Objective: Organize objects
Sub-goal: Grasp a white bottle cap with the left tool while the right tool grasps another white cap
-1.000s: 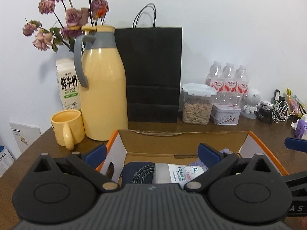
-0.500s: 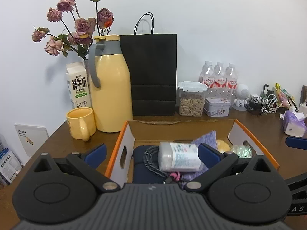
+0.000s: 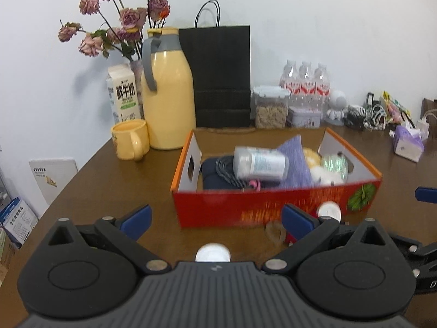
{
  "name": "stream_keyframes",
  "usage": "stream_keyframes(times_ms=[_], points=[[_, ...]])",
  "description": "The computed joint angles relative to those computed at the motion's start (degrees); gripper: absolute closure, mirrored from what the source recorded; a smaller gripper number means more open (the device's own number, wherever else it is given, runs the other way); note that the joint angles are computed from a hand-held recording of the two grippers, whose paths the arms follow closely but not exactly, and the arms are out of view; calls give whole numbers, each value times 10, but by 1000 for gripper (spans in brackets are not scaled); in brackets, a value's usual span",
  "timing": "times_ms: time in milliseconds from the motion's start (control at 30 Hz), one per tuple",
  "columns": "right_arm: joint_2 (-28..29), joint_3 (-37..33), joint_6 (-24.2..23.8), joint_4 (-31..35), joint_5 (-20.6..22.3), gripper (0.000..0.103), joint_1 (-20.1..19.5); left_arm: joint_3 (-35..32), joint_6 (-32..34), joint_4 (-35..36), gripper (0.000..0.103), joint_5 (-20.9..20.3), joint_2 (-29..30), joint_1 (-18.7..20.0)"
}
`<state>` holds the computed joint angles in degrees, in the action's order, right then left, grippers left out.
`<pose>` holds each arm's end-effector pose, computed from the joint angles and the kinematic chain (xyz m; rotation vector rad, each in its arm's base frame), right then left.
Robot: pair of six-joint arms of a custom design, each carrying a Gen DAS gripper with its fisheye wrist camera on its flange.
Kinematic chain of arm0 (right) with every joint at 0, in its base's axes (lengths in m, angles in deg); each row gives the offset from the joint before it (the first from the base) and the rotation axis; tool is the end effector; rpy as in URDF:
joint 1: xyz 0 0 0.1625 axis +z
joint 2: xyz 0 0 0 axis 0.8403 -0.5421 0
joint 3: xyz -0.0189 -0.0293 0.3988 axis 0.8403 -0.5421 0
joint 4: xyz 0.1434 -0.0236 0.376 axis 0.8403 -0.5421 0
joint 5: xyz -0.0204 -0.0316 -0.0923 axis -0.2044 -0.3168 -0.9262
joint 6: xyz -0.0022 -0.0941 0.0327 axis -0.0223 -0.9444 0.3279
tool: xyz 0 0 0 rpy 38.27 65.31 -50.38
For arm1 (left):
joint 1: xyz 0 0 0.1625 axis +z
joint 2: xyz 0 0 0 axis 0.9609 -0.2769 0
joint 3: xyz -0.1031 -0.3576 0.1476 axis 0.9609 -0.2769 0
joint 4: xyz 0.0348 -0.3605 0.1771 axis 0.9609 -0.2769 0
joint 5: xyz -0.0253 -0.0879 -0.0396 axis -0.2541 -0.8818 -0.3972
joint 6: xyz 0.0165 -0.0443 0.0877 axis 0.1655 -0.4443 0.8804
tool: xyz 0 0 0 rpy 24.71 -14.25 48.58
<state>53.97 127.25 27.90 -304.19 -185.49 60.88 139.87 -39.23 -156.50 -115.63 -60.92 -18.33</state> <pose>0.3102 -0.4203 0.0268 0.8586 -2.1152 1.1312 -0.0566 -0.4494 0.3047 0.6373 2.0900 -1.1619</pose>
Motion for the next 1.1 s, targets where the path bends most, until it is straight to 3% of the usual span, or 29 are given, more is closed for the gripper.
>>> stream_keyframes(times_ms=[467,733,900,1033,1100], points=[[-1,57,56,5,-5,0,-9,77,-102,133,0,2,-66,10],[6,59,74,21,-11,0,-14,98,-133,115,1,7,-46,4],[8,56,76,28,-9,0,-16,95,-152,125,24,1,-39,9],[10,55,77,30,-9,0,-18,94,-155,107,32,-6,-28,11],[10,54,78,31,-9,0,-19,94,-151,94,41,-3,-21,11]])
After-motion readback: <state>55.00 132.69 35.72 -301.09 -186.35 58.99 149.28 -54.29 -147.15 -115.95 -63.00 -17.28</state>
